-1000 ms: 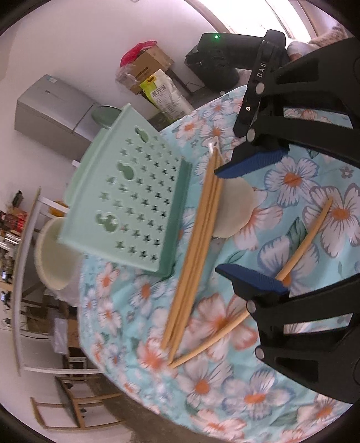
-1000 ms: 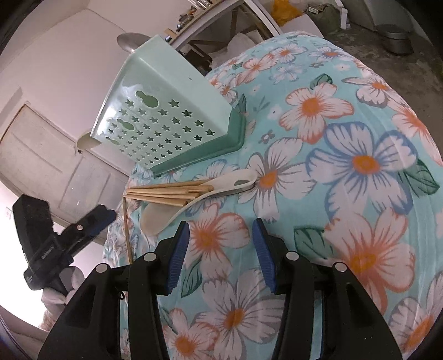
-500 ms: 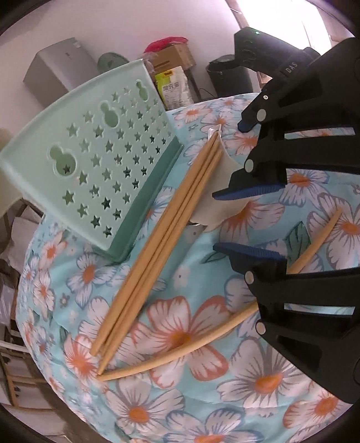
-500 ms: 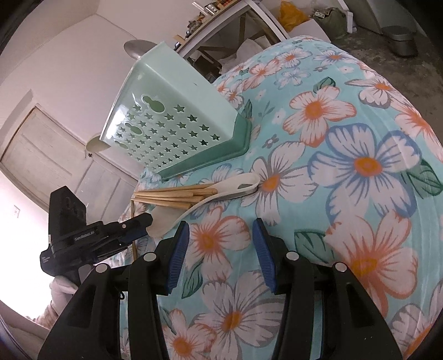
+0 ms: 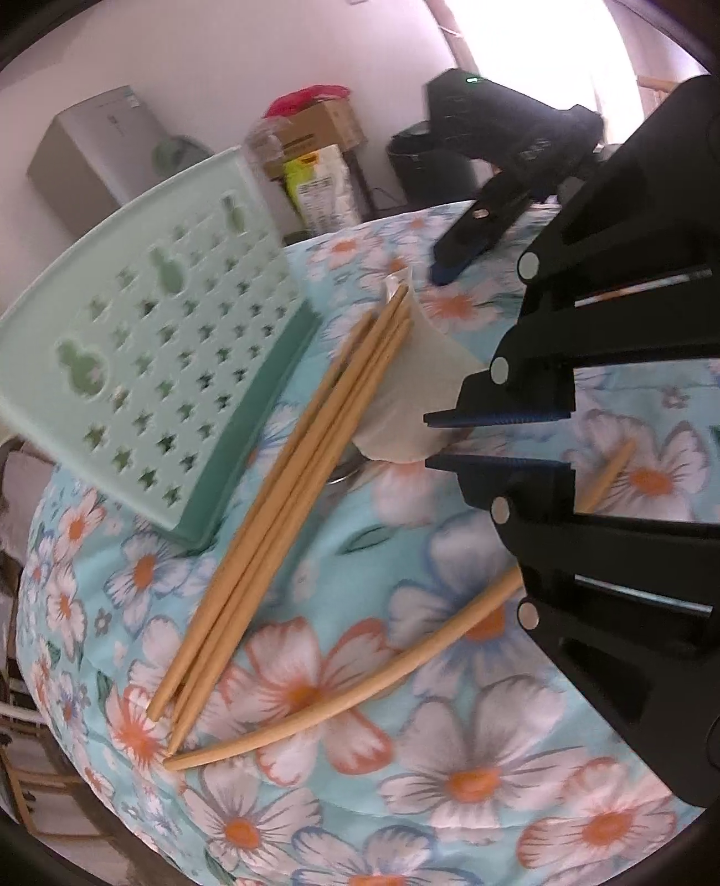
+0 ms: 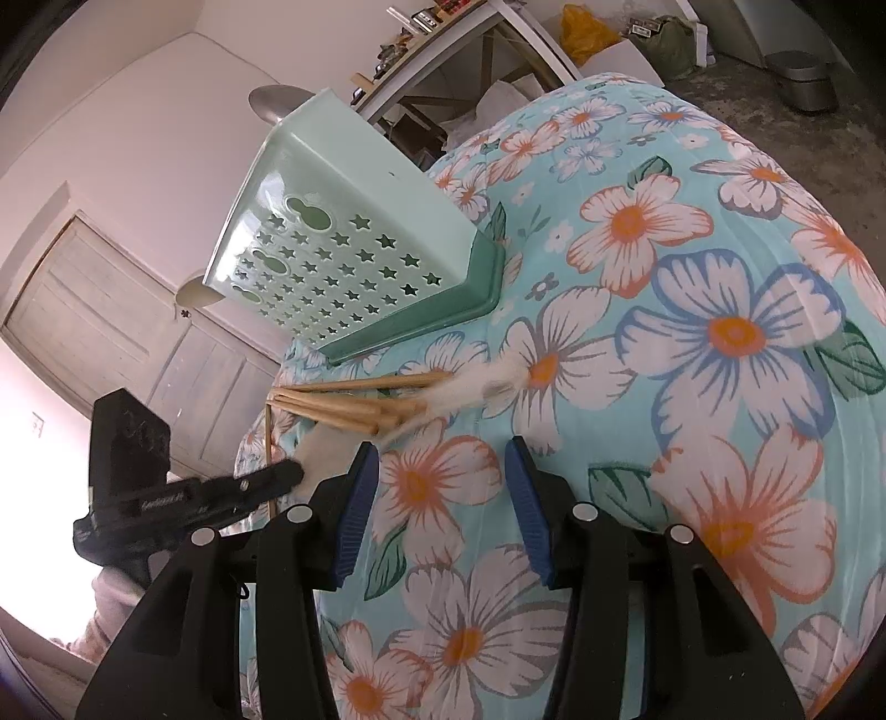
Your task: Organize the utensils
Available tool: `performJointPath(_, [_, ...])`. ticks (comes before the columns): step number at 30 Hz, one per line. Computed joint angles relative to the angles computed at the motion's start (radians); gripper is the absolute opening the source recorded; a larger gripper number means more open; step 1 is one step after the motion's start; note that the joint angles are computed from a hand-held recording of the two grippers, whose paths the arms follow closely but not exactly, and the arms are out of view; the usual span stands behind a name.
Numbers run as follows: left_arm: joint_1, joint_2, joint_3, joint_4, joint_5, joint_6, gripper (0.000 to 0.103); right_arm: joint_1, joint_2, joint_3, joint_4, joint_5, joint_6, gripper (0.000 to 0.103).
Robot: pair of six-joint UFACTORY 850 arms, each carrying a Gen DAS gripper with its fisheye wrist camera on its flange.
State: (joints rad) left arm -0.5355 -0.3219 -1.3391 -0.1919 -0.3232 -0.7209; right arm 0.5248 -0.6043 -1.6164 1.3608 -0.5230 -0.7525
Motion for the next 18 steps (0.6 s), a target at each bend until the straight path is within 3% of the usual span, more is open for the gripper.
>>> performJointPath(7, [-0.03, 0.028, 0.041, -0.246, -0.013, 0.269, 0.01, 0.004, -0.004, -0.01, -0.029, 0.008, 0.023, 0.047])
performJointPath(10, [-0.038, 0.038, 0.051, -0.268, -0.019, 0.317, 0.02, 0.008, -0.007, -0.018, -0.051, 0.012, 0.043, 0.047])
performJointPath(18, [-0.029, 0.097, 0.067, 0.096, 0.034, 0.059, 0.028, 0.019, -0.014, -0.031, -0.088, 0.031, 0.077, 0.047])
